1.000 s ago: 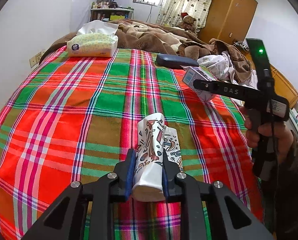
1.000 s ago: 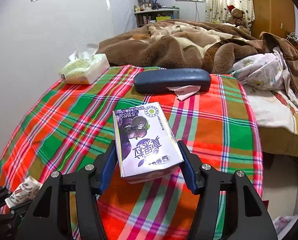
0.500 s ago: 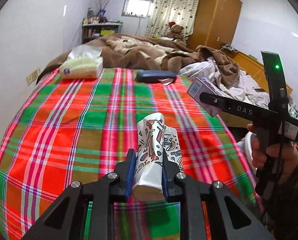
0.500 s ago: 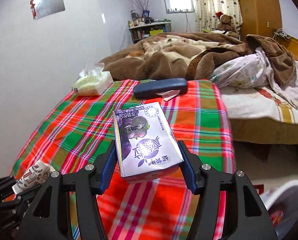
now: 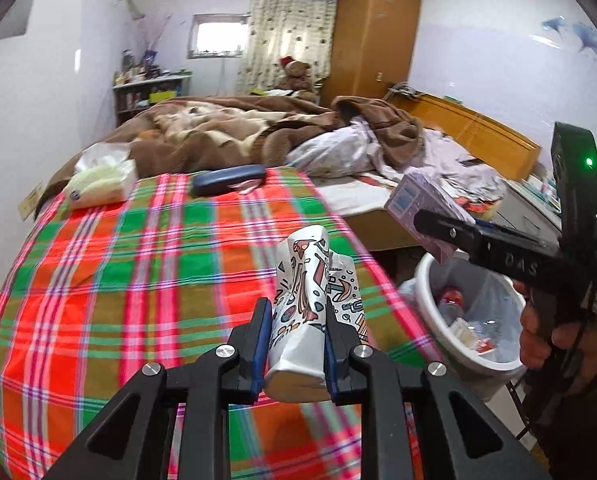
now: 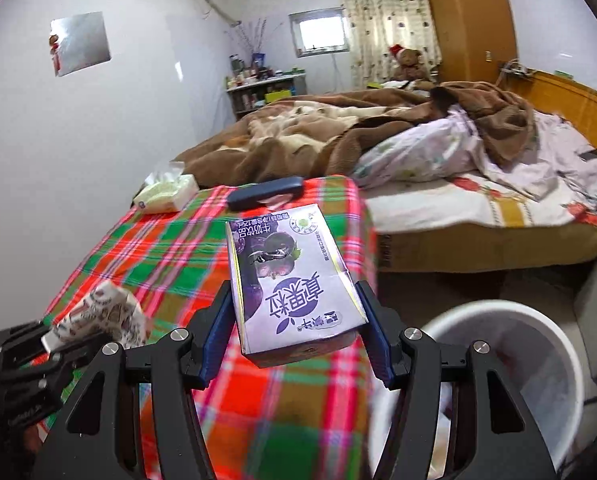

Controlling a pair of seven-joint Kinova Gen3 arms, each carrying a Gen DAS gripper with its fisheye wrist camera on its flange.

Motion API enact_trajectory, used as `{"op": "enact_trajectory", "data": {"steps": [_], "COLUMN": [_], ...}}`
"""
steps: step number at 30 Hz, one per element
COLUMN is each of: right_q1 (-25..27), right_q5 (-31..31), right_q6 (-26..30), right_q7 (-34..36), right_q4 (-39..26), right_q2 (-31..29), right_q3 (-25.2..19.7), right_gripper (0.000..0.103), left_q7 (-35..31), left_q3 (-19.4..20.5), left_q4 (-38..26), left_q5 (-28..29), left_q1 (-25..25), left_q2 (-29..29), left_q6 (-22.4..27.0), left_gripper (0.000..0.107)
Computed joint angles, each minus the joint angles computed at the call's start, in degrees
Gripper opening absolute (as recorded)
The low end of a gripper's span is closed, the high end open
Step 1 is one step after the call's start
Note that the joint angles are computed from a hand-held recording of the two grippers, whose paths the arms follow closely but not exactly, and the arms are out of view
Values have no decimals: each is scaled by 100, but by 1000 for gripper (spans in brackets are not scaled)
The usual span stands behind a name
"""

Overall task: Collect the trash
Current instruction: 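Carry the patterned cup and juice box over the bin with both grippers, then open both grippers to drop the patterned cup and juice box into the bin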

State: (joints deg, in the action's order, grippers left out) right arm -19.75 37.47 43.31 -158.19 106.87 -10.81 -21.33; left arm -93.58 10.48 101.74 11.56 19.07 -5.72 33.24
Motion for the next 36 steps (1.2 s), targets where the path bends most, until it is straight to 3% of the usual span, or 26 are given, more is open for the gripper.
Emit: {"op": "enact_trajectory", "data": {"steps": [17, 21, 33, 36], "right_q1": [838, 1140, 1221, 1023], "right_q5": [-165, -214, -322, -366], "right_q6": [984, 1614, 2198, 2300], "right_q7": [-947, -1318, -1894, -1881], "right_q4": [653, 631, 787, 805], "right_q2": [-1138, -1195, -1157, -1075], "right_q3": [-779, -1195, -1292, -1135], "right_gripper": [60, 60, 60, 60], "left_q7": [189, 138, 176, 193], "left_q3": [578, 653, 731, 693], "left_q4": [-486, -650, -1188, -1387], "left_q5": [-358, -382, -699, -753], "left_q1": [823, 1030, 1602, 1683], "left_q2": [493, 692, 1392, 1600], "left_q6": [-99, -118, 5, 129], "left_gripper": [23, 23, 23, 23]}}
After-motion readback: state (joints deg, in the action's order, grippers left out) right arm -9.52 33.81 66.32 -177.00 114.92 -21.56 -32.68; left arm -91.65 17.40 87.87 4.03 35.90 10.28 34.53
